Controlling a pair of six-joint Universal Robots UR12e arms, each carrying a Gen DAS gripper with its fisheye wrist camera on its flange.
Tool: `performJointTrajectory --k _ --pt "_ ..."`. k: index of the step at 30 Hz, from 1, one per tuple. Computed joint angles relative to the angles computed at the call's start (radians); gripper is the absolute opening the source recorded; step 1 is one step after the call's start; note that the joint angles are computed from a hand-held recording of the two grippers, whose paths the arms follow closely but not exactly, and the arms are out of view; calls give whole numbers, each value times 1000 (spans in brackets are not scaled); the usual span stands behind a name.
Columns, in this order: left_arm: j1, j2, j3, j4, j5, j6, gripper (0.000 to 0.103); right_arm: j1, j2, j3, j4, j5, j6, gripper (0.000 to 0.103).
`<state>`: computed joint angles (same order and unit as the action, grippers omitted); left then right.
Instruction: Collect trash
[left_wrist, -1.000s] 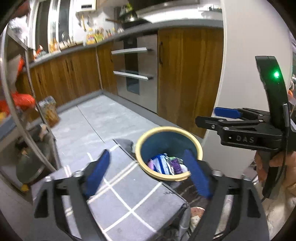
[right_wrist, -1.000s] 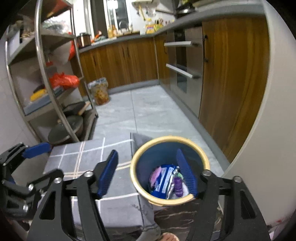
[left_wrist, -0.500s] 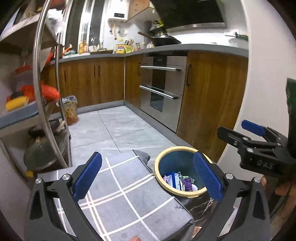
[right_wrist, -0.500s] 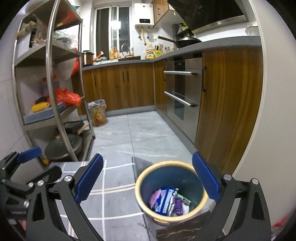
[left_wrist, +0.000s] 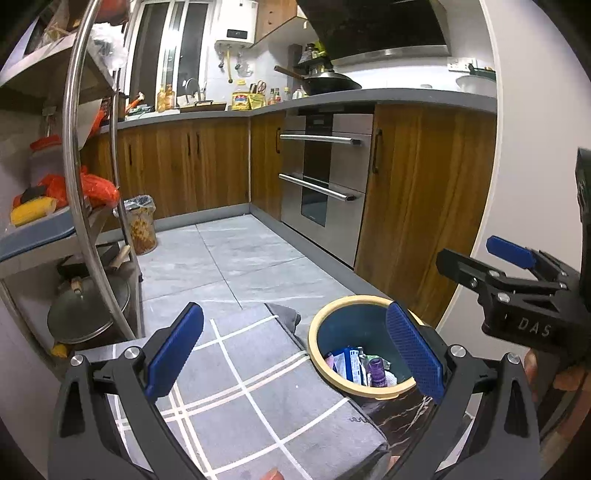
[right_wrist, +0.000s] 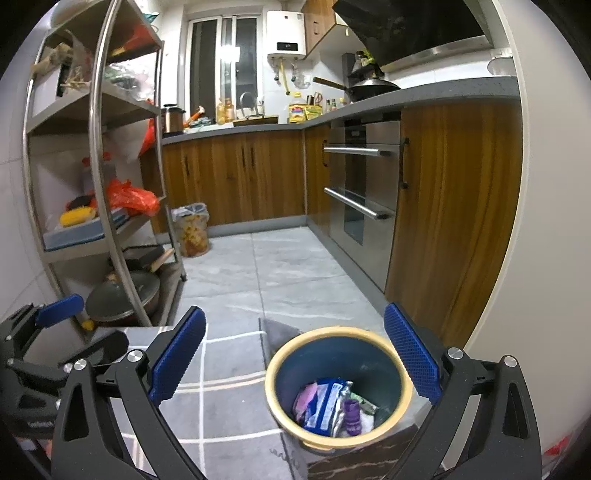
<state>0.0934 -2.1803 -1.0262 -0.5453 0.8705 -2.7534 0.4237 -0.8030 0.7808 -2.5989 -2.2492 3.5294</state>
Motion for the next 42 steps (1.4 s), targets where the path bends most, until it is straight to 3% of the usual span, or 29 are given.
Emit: performJointTrajectory --k 8,42 --pt "-3 10 -17 4 0 36 98 0 -1 0 -1 -2 2 97" --pt "-7 20 -34 16 -1 44 98 0 1 -2 1 -3 0 97"
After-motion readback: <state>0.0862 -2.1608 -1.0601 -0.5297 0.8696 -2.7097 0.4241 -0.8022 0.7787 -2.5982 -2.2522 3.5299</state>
